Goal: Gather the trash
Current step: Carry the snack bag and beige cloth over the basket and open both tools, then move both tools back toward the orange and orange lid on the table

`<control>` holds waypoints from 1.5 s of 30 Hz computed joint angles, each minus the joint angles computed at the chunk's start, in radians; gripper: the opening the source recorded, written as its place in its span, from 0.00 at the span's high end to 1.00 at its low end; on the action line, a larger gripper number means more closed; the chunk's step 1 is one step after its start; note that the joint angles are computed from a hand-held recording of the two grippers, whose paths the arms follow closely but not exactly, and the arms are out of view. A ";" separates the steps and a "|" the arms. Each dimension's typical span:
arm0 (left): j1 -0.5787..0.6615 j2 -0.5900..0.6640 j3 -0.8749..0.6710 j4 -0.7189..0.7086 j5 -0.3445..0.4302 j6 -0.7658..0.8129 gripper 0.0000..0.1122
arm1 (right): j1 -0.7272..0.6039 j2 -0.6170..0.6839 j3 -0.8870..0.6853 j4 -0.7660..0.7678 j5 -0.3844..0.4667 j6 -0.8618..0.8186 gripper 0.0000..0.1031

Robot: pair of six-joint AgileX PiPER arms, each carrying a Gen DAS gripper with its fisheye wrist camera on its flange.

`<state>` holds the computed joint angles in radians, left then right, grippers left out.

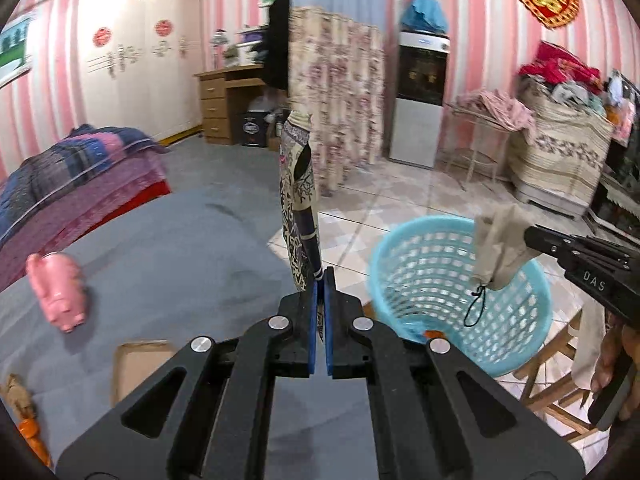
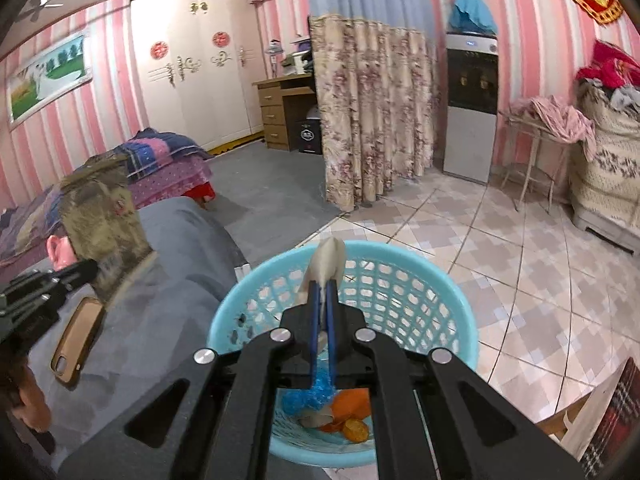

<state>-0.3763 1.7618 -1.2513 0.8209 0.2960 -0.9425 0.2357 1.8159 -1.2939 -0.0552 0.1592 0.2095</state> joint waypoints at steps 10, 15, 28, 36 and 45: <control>-0.118 0.163 -0.189 -0.104 0.025 0.144 0.99 | -0.091 0.010 0.023 -0.043 -0.021 0.078 0.96; -0.129 0.275 -0.333 -0.296 0.070 0.344 0.99 | -0.126 0.017 0.031 0.140 -0.038 -0.085 0.96; -0.106 0.287 -0.356 -0.129 0.105 0.190 0.32 | -0.139 0.026 0.036 0.180 -0.033 -0.119 0.96; -0.044 0.229 -0.302 0.001 0.121 0.012 0.17 | -0.107 0.056 -0.008 0.000 -0.001 0.054 0.96; -0.025 0.174 -0.219 0.142 0.144 -0.142 0.15 | -0.055 0.108 -0.084 -0.070 0.071 0.128 0.73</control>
<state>-0.4011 1.9357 -1.4701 0.9626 0.4396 -1.0847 0.1811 1.9240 -1.3778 -0.1254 0.2304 0.3371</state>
